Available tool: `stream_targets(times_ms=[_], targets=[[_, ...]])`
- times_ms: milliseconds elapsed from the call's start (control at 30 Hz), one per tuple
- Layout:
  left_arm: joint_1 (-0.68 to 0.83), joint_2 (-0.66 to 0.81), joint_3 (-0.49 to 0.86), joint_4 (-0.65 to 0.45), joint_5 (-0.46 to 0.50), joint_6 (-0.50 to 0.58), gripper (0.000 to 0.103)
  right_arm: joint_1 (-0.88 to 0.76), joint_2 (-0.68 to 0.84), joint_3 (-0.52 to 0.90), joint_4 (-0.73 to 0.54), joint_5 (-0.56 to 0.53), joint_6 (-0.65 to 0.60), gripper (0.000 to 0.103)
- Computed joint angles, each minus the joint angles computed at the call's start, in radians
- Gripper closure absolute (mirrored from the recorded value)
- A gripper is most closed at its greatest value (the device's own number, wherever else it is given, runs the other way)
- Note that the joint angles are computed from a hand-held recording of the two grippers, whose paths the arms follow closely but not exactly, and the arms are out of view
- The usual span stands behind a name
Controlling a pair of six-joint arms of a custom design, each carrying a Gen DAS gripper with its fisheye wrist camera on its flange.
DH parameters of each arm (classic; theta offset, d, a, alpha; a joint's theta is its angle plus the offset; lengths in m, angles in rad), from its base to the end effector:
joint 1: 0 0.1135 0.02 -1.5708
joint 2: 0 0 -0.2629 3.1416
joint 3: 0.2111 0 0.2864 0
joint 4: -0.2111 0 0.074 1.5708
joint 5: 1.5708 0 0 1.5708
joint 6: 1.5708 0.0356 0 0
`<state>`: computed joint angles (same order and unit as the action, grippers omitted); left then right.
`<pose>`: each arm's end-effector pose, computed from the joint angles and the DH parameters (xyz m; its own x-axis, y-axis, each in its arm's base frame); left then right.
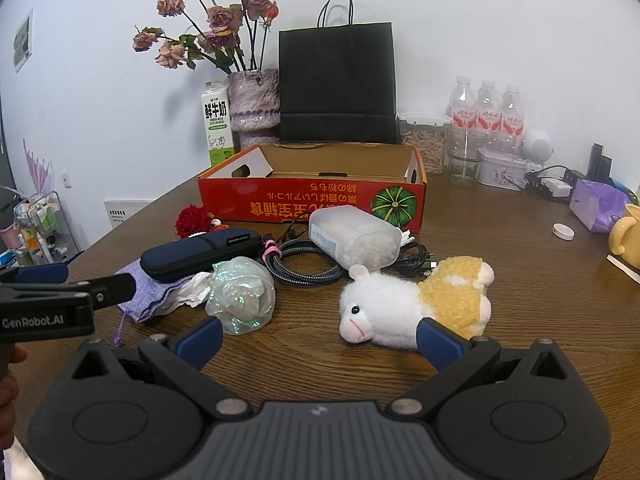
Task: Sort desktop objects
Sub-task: 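Move the left tool to the navy pouch while the right tool approaches the plush sheep, then grasp the navy pouch with the left tool while the right tool grasps the plush sheep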
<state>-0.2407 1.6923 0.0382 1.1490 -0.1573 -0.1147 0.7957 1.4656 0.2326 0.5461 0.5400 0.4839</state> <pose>0.1799 -0.0384 0.0376 -0.4786 0.0011 -0.8781 0.0479 0.9985 -0.0249 0.1689 0.1462 0.0643 -0.5484 0.0104 -0.8361 -0.0896 0.9934 0.0711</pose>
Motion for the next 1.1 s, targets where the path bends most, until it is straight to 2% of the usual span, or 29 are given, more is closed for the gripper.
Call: stream_targets(times_ms=[233,267,400,867,1100], targets=[[0.006,0.026,0.008,0.012,0.003,-0.001,0.0,-0.004,0.018,0.012,0.002,-0.006,-0.002,0.0],[0.023,0.022,0.011,0.008,0.049,0.024,0.0,-0.004,0.02,0.013,0.004,-0.006,-0.003,0.0],[0.022,0.029,0.018,0.003,0.047,0.022,0.0,-0.008,0.028,0.015,0.006,-0.01,-0.003,0.0],[0.044,0.078,0.127,-0.081,0.042,0.051,0.0,-0.156,0.094,0.047,0.032,-0.064,-0.064,0.0],[0.055,0.111,0.235,-0.177,0.044,0.078,0.0,-0.257,0.14,0.088,0.027,-0.111,-0.125,0.0]])
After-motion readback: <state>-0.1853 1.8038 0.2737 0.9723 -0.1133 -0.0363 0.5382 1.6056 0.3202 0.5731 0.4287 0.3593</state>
